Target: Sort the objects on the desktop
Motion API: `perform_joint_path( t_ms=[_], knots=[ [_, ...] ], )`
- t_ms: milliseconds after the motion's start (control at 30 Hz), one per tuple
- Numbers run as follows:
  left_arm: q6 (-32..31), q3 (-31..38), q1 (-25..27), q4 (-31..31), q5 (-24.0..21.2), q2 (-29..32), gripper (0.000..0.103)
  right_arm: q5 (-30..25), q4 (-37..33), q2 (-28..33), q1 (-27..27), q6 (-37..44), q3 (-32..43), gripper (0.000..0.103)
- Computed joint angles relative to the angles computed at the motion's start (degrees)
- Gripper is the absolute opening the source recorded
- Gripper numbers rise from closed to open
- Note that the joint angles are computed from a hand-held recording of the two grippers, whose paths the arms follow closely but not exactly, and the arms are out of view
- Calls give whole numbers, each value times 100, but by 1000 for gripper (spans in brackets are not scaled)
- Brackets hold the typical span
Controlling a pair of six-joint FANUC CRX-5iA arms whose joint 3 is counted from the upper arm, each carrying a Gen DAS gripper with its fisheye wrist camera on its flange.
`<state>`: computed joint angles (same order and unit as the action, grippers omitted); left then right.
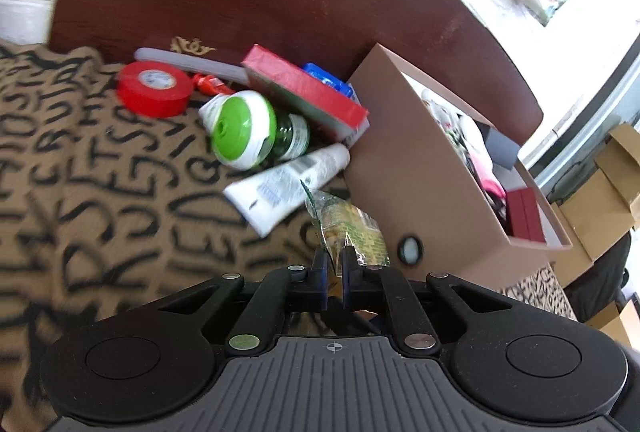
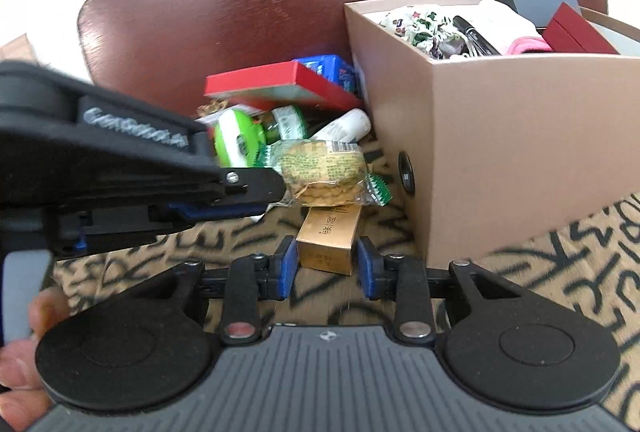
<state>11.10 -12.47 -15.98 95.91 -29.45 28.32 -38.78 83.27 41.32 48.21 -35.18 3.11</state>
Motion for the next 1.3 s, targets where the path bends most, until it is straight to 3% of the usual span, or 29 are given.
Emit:
perform_joint_path(
  t_ms=[233,500,700,867,900,933,1000,1067,1133,1300],
  knots=[
    [-1025,-1460,-292,1389,388,-1032,1,497,385,-692,137,-134,-1000,36],
    [-1299,-2684,-578,2338,620,-2049,1,814,385,-1372,475,-58,-1832,36],
    [-1295,-3335,-660,2346,919,-2742,2,950,326,-1715,713,312,-2220,36],
    [-712,-3807,-392,1489,738,-3139,4,779,149,-1983,1001,496,-2541,36],
    [-636,-3885,-324,1319,656,-3194,9,739,109,-2035,1054,533,-2605,36],
    [-602,-3956,-252,1163,545,-3247,26,674,70,-2085,1114,567,-2670,36],
    [-652,-4055,-206,1052,466,-3353,29,519,-94,-2144,1227,689,-2734,36],
    [-853,-4123,-243,1148,534,-3476,39,383,-182,-2192,1303,713,-2800,36],
    [-1128,-4138,-338,1340,681,-3581,61,302,-223,-2228,1336,696,-2851,40],
    [-2223,-3795,-632,1903,954,-3401,75,159,-47,-2235,1351,587,-2889,54]
  ],
)
